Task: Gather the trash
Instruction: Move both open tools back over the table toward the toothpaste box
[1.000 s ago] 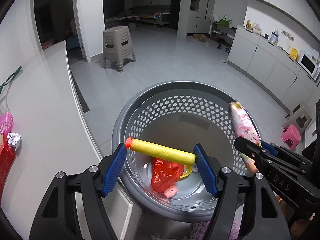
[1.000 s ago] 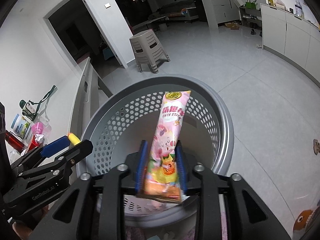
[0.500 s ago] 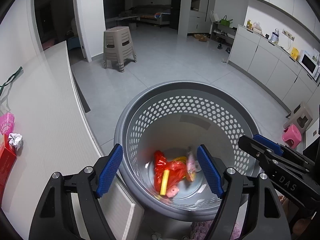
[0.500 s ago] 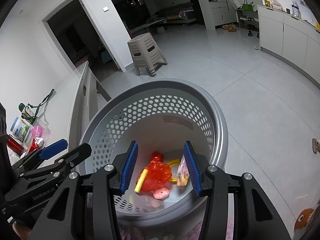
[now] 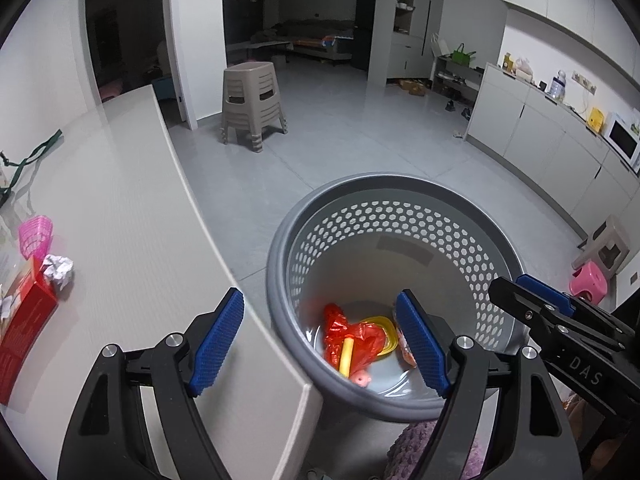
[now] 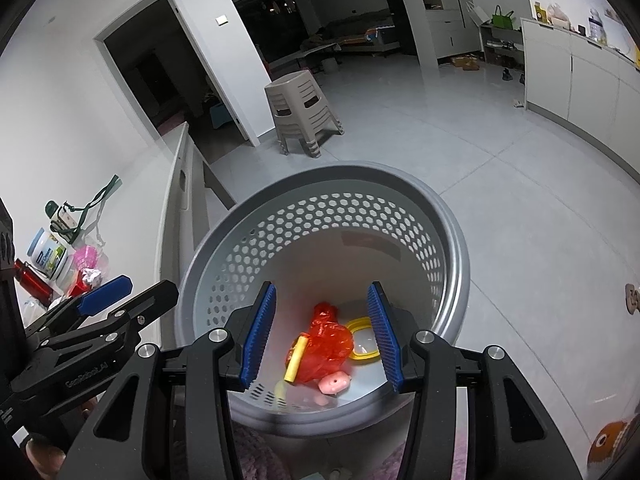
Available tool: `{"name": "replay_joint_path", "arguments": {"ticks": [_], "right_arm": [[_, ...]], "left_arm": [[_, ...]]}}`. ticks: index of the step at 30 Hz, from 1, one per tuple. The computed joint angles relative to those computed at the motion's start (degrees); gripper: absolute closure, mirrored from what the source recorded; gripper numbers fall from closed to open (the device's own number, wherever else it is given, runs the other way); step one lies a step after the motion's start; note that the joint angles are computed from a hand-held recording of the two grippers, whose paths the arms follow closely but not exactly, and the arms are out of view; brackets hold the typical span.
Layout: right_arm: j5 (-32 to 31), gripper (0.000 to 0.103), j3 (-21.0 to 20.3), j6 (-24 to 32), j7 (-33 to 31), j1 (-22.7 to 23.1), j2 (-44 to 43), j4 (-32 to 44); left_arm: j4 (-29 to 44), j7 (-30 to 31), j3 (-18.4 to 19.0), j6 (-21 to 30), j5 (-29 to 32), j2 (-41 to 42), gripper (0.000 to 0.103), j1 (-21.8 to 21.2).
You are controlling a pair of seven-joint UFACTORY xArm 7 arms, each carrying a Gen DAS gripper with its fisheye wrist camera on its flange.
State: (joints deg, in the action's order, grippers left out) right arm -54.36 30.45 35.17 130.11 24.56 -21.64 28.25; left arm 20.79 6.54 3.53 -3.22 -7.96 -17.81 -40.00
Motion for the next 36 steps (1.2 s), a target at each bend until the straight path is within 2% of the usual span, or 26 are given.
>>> {"name": "replay_joint_path", "arguments": {"ticks": [8, 15, 21, 25, 28, 34, 36], "right_arm": [[-3.8, 0.055, 1.3, 2.4, 0.7, 1.0, 4.1, 5.4], [-10.7, 0.053, -0.9, 4.4, 1.2, 4.5, 12.1, 13.4], [-16.2, 0.052, -4.0, 4.9, 0.3, 8.5, 19.4, 20.8], [-18.7, 0.052, -7.0, 3.2, -2.1, 10.9, 25.1, 26.4], [-19.5, 0.052, -9.5, 1.2, -5.0, 12.5, 29.6, 31.0], [-17.5, 0.052, -14.0, -2.3, -13.5, 15.2, 37.0, 39.4], [-16.2, 0.052, -15.3, -3.7, -17.1, 15.8, 39.7, 42.5]], "left_arm": [[-4.2, 0.5, 1.2, 0.4, 1.2, -6.4, 0.022, 3.6], [-8.1, 2.9, 5.2, 2.1, 1.8, -13.3, 0.019, 7.3], [-10.8, 6.6, 7.5, 3.7, 1.8, -18.8, 0.017, 13.7], [-11.3, 9.5, 9.2, 4.4, 1.8, -20.8, 0.017, 18.8], [-11.5, 11.8, 11.1, 4.1, 1.3, -20.8, 0.016, 21.1], [-9.8, 16.2, 15.5, 3.1, -0.2, -18.0, 0.016, 24.4], [-9.6, 16.8, 15.8, 2.6, -0.8, -17.5, 0.016, 25.2]]}}
